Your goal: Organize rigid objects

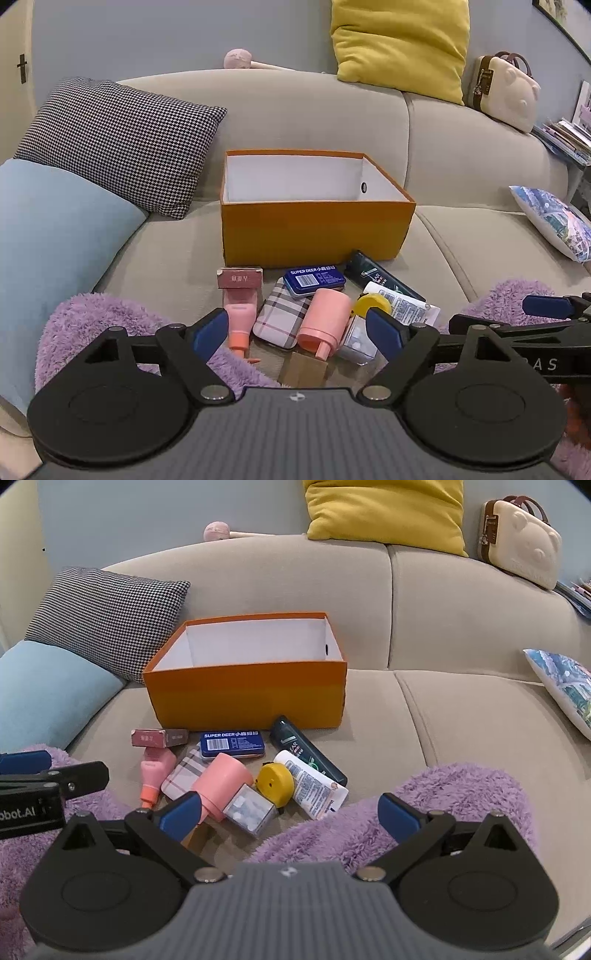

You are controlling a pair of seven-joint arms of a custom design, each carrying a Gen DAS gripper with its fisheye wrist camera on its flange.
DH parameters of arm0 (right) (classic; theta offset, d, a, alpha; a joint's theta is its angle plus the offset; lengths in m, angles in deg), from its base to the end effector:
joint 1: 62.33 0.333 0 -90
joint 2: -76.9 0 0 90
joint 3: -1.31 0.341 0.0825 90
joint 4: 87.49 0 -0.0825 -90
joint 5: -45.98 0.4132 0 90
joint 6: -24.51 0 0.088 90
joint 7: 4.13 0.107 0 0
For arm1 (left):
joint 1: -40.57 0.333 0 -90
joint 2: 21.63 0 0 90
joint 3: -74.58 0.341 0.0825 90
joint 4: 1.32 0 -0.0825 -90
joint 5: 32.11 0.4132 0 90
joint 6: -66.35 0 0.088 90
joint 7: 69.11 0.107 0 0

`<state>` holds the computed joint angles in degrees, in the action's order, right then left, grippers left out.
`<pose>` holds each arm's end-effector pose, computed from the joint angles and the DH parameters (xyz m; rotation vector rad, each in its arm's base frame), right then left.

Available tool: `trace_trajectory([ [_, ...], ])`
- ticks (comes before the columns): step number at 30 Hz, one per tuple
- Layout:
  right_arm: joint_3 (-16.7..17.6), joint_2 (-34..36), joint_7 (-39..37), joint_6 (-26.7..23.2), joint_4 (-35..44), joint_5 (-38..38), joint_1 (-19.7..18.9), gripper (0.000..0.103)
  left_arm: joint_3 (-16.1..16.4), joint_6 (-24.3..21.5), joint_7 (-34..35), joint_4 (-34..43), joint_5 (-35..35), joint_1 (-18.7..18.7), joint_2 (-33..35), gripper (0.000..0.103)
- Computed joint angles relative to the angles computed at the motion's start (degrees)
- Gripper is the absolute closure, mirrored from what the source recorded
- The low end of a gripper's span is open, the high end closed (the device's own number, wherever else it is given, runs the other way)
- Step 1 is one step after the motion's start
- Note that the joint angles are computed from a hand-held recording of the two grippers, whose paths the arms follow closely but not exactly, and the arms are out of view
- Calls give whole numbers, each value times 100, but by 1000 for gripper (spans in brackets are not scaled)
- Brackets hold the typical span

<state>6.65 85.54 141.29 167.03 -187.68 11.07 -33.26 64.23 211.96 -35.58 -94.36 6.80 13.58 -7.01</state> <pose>0.5639 0.3848 0.5619 -1.7723 1.7618 -0.6387 0.5752 -0.4300 0.5655 -1.7039 1.8467 -0.8772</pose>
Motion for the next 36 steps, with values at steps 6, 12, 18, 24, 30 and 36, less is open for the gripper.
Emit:
trace_trajectory([
  [6, 10, -1, -51, -29, -7, 38, 3, 2, 4, 13, -28, -29, -10, 5, -10, 4],
  [12, 10, 14, -83, -63, 3, 84, 3, 2, 0, 9, -47, -45, -24, 17, -25, 4],
  [18, 5, 27, -129, -60, 11, 117, 1, 2, -16, -6, -3, -27, -78, 27, -14, 4],
  [24, 6, 42, -171, -66, 24, 164, 5, 2, -21, -31, 61, 16, -150, 26, 14, 4],
  [30, 14, 93, -302, -43, 69, 295, 2, 2, -74, -18, 346, 32, -464, 85, 51, 4],
  [36, 41, 258, -724, 14, 196, 790, -47, 13, -267, -70, 1230, 91, -1473, 292, 176, 11],
])
